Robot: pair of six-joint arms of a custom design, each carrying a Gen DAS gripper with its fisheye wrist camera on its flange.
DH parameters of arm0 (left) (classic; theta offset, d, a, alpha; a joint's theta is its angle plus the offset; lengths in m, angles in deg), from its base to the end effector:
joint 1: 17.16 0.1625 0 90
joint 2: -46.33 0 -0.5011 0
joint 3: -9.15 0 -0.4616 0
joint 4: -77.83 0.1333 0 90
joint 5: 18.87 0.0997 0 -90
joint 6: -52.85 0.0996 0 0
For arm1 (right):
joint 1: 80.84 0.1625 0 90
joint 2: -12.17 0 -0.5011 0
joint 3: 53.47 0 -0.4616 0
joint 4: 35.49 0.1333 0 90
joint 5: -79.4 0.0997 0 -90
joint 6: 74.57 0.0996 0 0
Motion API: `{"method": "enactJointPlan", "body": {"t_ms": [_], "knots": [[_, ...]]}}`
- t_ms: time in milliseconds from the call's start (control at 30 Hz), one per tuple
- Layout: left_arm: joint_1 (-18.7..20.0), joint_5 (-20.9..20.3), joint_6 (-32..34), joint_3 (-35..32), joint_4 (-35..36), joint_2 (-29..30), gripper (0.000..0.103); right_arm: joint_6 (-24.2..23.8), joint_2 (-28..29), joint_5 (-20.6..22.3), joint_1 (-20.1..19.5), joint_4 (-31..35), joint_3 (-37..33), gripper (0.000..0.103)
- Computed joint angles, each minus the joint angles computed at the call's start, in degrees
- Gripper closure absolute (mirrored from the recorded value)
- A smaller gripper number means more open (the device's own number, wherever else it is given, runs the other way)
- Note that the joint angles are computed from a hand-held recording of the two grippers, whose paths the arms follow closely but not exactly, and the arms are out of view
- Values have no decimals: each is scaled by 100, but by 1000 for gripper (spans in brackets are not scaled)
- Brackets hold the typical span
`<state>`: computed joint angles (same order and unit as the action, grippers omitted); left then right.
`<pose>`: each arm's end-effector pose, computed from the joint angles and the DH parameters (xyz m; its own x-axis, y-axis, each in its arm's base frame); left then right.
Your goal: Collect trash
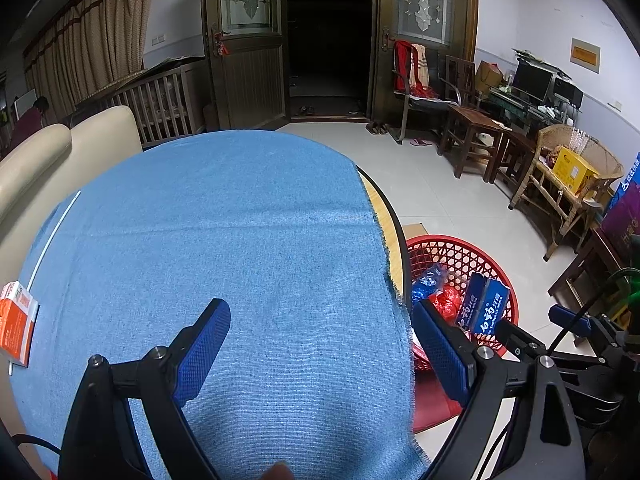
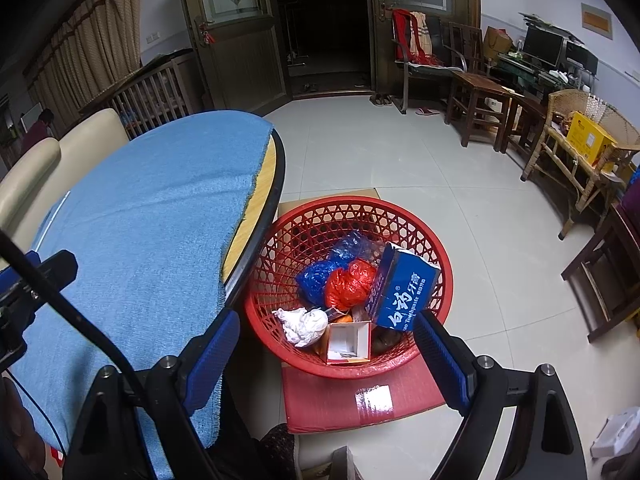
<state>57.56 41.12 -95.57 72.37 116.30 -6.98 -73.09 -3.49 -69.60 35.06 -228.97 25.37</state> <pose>-0.0175 -0.7591 0.3542 -0.6830 0.2991 -0.6664 0.6511 0.6627 -0.3700 0.3925 -0.6987 -0.0888 -0.7138 0.2914 0.6368 -0.3148 0.6788 -0.6635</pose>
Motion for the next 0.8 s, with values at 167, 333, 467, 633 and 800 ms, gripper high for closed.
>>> {"method": "enactJointPlan", "body": {"t_ms": [167,333,467,633,800], "knots": [[-5,10,31,24,-18,-16,11,16,-5,-3,4,-3,11,12],[-14,13,51,47,-36,-30,11,13,0,-17,5,-29,12,12],[-18,30,91,46,-38,-34,11,16,-5,-23,9,-31,21,12],[-31,48,106,66,-22,-34,11,21,-12,-30,11,-42,29,12],[2,335,140,105,-7,-90,11,67,-31,-54,12,-24,54,12]]}}
